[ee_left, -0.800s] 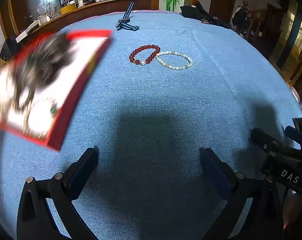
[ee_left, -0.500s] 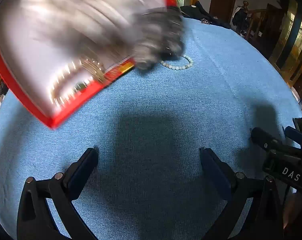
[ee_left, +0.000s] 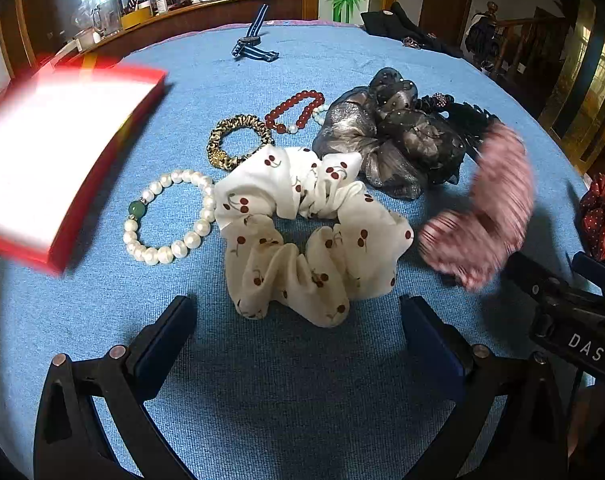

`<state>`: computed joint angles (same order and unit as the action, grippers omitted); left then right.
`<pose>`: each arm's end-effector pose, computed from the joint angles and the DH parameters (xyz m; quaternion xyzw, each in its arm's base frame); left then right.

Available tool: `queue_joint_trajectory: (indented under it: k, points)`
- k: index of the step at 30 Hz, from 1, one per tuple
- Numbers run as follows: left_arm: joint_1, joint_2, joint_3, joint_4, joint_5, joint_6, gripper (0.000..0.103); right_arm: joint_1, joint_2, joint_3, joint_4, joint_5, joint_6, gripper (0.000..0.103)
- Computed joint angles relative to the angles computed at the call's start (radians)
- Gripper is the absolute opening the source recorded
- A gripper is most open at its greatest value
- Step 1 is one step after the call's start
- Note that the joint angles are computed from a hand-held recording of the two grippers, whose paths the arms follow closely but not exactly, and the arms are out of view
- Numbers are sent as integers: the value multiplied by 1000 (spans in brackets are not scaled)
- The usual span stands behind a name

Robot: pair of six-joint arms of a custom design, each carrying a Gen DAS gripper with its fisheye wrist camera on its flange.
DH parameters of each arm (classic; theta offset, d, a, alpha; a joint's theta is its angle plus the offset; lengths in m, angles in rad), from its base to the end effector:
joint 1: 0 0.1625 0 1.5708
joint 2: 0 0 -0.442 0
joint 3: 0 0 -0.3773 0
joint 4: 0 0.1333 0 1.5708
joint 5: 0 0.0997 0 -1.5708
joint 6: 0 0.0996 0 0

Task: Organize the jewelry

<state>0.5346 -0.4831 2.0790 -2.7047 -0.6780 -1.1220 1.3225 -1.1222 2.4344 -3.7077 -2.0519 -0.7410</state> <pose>-0.2741 -0.4073 -0.1097 0.0611 0.8815 -0.2730 0.3805 -0.0189 -0.4292 0.2093 0.1244 -0.8862 0.2390 0.3769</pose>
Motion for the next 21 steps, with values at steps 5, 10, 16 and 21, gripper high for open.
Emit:
queue_joint_trajectory:
  k: [5, 10, 16, 21]
  points:
    - [0, 0, -1, 1, 0, 0, 103, 4, -1, -1, 8, 2, 12, 101]
    - [1, -1, -1, 2, 0, 1, 103, 3, -34, 25, -9, 9, 4, 101]
    - [1, 0, -1, 0, 0, 1, 103, -37, -135, 115, -56, 110, -23, 101]
    - [1, 0, -2, 1, 0, 1, 103, -63, -221, 184, -78, 214, -33, 101]
